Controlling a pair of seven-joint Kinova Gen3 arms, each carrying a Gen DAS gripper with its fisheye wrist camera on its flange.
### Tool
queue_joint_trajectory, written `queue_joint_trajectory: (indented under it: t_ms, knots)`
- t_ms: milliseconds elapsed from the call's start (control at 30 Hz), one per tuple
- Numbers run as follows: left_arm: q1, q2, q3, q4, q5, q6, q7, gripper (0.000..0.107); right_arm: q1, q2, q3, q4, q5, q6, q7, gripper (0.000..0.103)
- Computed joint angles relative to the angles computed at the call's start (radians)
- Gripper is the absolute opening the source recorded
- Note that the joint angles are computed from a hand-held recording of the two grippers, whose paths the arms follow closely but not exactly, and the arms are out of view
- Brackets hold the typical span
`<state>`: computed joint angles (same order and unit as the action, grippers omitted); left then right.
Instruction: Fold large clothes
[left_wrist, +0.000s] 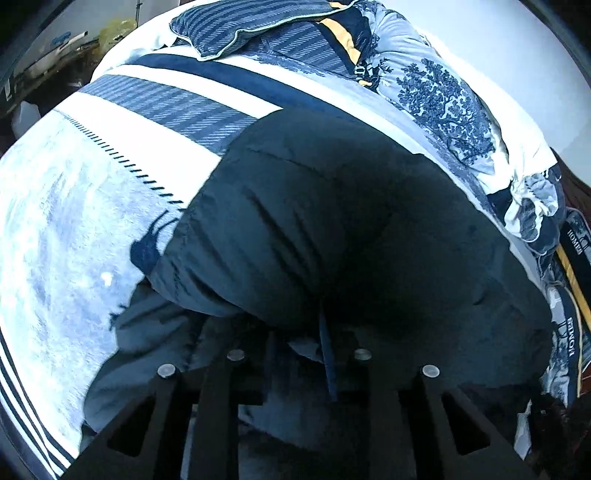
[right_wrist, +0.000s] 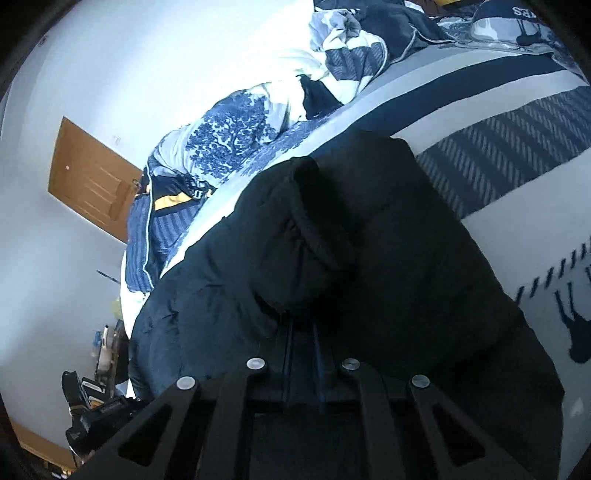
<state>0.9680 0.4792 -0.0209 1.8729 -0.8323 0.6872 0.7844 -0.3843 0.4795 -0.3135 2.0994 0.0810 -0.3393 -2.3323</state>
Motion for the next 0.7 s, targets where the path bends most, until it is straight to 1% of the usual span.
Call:
queue_joint_trajectory:
  t_ms: [33,67,100,133,167,200,233,267,333,367,400,433,467,500,533,600,667,700]
  knots:
    - [0.023,-0.012,-0.022,0.022,-0.013,-0.019,0.027,0.023,-0.046,-0.019,0.046,0.016,-0.041,-0.017,0.025,0.01]
    - [0.046,-0.025,-0.035,0.045,-0.036,-0.027,0.063,0.023,-0.081,-0.039,0.073,0.04,-0.077,-0.045,0.045,0.004]
    - [0.053,-0.032,-0.031,0.056,-0.052,-0.02,0.083,0.023,-0.128,-0.065,0.113,0.069,-0.111,-0.077,0.053,0.001]
    - [0.044,-0.033,-0.008,0.056,-0.062,0.004,0.087,0.023,-0.155,-0.095,0.134,0.095,-0.128,-0.094,0.055,0.001]
    - [0.038,-0.036,0.003,0.06,-0.064,0.012,0.085,0.023,-0.165,-0.113,0.142,0.113,-0.129,-0.098,0.054,0.001]
    - [0.033,-0.04,0.012,0.066,-0.066,0.013,0.085,0.023,-0.155,-0.128,0.132,0.134,-0.114,-0.111,0.046,0.001]
    - [0.031,-0.043,0.021,0.069,-0.068,0.019,0.085,0.023,-0.128,-0.125,0.107,0.144,-0.083,-0.127,0.023,0.001]
    - [0.036,-0.049,0.026,0.078,-0.078,0.025,0.094,0.023,-0.081,-0.113,0.065,0.145,-0.042,-0.134,-0.014,0.001]
    - [0.039,-0.057,0.039,0.084,-0.094,0.034,0.109,0.025,0.011,-0.065,-0.017,0.146,0.039,-0.182,-0.096,0.003]
    - [0.047,-0.066,0.043,0.095,-0.105,0.039,0.129,0.028,0.058,-0.044,-0.057,0.145,0.08,-0.196,-0.136,0.003]
    - [0.057,-0.076,0.047,0.109,-0.121,0.043,0.158,0.037,0.1,-0.02,-0.094,0.145,0.12,-0.219,-0.171,0.003]
    - [0.06,-0.081,0.055,0.116,-0.131,0.052,0.178,0.051,0.125,0.005,-0.113,0.128,0.159,-0.227,-0.202,0.011]
    - [0.072,-0.091,0.063,0.126,-0.136,0.076,0.21,0.056,0.13,0.012,-0.113,0.122,0.181,-0.218,-0.224,0.02]
    - [0.074,-0.093,0.08,0.126,-0.139,0.109,0.237,0.061,0.117,0.014,-0.095,0.125,0.187,-0.222,-0.241,0.052]
    - [0.084,-0.098,0.085,0.127,-0.135,0.136,0.256,0.061,0.086,0.014,-0.059,0.135,0.177,-0.242,-0.25,0.074]
    - [0.071,-0.109,0.1,0.141,-0.125,0.156,0.27,0.061,0.056,0.008,-0.03,0.128,0.158,-0.238,-0.232,0.073]
    - [0.016,-0.102,0.138,0.124,-0.064,0.187,0.223,0.06,0.013,-0.006,0.017,0.096,0.132,-0.179,-0.195,0.072]
    - [-0.005,-0.1,0.142,0.123,-0.046,0.183,0.202,0.06,0.005,-0.003,0.031,0.082,0.12,-0.162,-0.175,0.063]
